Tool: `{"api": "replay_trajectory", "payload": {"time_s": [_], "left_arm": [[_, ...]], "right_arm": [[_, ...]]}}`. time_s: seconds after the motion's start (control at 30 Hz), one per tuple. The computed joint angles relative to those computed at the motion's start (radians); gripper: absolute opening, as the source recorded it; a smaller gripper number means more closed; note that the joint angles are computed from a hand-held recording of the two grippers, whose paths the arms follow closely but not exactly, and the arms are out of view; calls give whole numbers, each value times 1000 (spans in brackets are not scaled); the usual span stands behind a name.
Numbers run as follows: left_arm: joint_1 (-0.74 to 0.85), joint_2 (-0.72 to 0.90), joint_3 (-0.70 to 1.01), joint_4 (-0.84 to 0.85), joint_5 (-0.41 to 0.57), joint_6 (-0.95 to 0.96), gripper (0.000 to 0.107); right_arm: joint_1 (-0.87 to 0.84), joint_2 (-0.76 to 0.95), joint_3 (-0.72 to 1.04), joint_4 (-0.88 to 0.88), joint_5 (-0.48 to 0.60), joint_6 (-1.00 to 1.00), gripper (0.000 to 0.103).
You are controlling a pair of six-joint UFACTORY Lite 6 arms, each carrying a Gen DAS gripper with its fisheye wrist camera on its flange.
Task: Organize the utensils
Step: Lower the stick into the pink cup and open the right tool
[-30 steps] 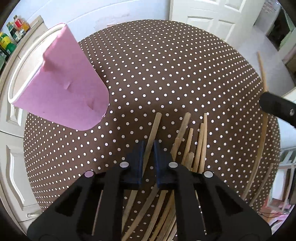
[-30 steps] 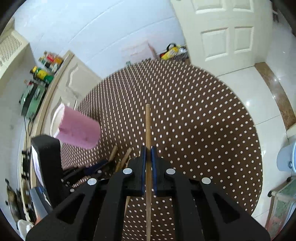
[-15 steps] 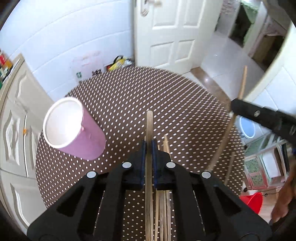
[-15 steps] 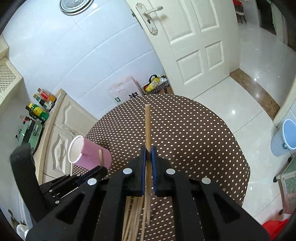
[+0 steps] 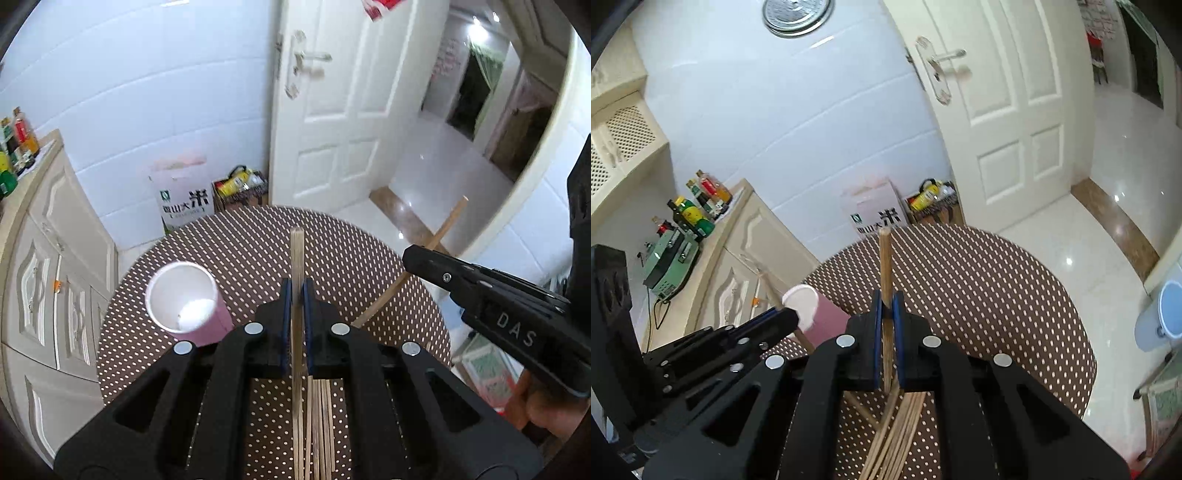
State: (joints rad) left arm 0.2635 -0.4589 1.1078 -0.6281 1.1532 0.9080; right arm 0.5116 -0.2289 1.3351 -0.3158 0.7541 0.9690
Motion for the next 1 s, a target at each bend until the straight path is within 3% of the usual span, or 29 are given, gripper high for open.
{"api": "replay_trajectory", "payload": {"time_s": [0.2, 0.4, 0.63, 0.83, 1.0], "left_arm": [[195, 57, 129, -101, 96, 31, 7], [304, 148, 221, -167, 108, 13, 7], [406, 233, 363, -230, 169, -42, 7], [439, 295, 478, -267, 141, -82, 7], [447, 341, 534, -262, 113, -116, 7]], "right_arm": [[-26, 92, 152, 71, -4, -165, 5], [-58, 197, 299, 177, -8, -333, 5], [-65, 370, 614, 259, 64, -486, 5], [-63, 556, 957, 292, 149, -577, 5], [-71, 657, 1081, 347, 185, -631, 5]]}}
